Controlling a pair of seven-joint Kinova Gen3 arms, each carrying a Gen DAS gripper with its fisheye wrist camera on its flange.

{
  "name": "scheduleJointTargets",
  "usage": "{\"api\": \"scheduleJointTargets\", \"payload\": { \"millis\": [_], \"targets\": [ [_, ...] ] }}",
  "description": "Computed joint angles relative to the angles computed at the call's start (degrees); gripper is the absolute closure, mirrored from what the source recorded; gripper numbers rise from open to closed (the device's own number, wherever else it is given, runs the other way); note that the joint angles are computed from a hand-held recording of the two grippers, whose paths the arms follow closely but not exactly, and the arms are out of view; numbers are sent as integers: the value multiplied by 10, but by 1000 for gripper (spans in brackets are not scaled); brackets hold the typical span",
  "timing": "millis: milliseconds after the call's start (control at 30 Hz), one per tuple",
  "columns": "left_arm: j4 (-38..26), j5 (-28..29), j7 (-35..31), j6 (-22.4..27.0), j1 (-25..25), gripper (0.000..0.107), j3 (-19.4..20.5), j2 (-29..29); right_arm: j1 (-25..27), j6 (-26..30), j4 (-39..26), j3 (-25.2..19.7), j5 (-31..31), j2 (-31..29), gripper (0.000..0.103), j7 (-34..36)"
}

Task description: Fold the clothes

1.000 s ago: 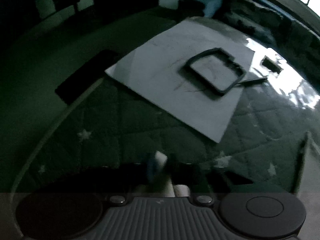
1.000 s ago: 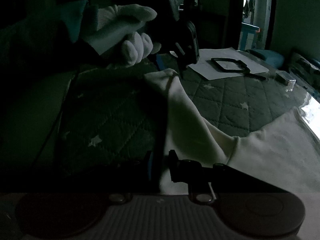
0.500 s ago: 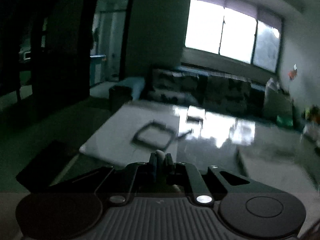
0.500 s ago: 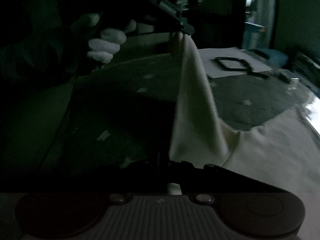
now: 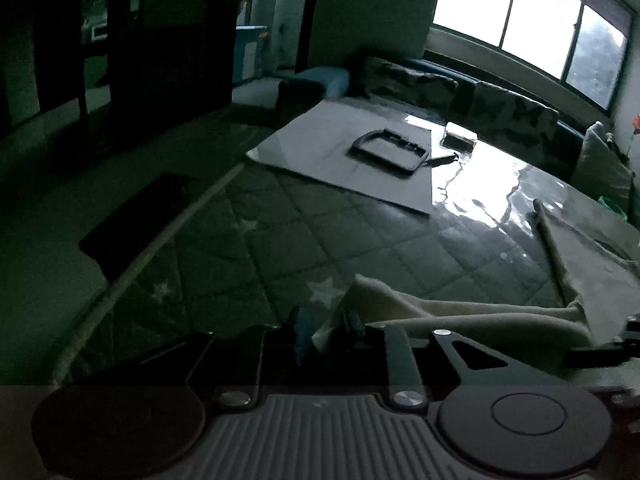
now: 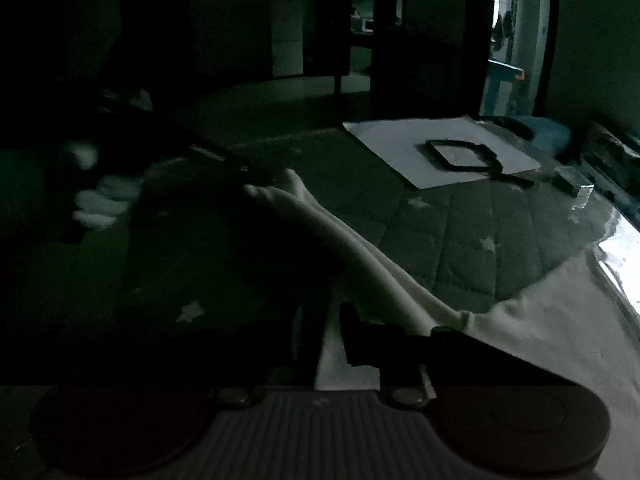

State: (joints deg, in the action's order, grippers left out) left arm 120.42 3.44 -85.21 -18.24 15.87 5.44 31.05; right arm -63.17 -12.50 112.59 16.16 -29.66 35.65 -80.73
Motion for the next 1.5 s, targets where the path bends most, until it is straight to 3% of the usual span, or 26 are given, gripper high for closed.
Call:
{"api": "scheduleJointTargets", "payload": {
  "millis": [67,133,267,333,467,500,533,600,733,867,933,1067,1100,1167,1267,1333,1400,1500],
  "targets": [
    [5,1,-1,-6,2,80,-2,-5,-12,18,-16,20,-19,17,71,-6],
    [1,-2,-2,-2,-1,71,0,-12,-4,8,-15,13,-12,22,73,-20],
    [-24,-26,-2,7,-17,50,19,-8,11,13,-6,-5,8,10,91,-28],
    [-53,-44,-8,50,-18,49,26,2,18,14,-2,-15,21,4,92,-30],
    [-102,-29,-32,120,39,51,-19,27,25,3,5,-26,33,1,91,-37],
    [-103,-25,-41,119,51,57,-30,27,29,-2,8,-31,34,0,90,-40],
    [-100,-31,-46,110,53,74,-30,29,31,-6,11,-35,33,-2,89,-42],
    [-104,-35,-50,104,58,87,-33,33,24,-8,21,-30,27,-10,87,-38],
    [-141,14,-100,92,151,90,-126,58,10,-14,40,-24,8,-24,86,-31],
    [-187,54,-151,62,237,90,-212,96,-4,-14,51,-15,-26,-28,85,-23],
    [-210,67,-172,62,257,90,-230,111,-4,-15,53,-19,-32,-26,83,-22],
    [-260,113,-205,102,297,80,-275,147,6,-12,54,-31,-25,-33,81,-13],
    [-268,125,-201,112,304,80,-289,154,5,-16,55,-31,-25,-33,81,-12],
    [-275,140,-183,123,307,66,-302,160,3,-27,57,-31,-36,-33,81,-13],
    [-270,175,-140,133,326,64,-345,161,22,-32,55,-50,-36,-32,79,-14],
    [-260,172,-108,144,313,65,-341,146,42,-34,54,-70,-23,-33,78,-14],
    [-244,161,-87,147,282,61,-310,124,53,-36,53,-80,-14,-32,78,-15],
    [-237,144,-61,169,262,56,-289,113,28,-46,50,-45,-53,-28,78,-4]
  ]
}}
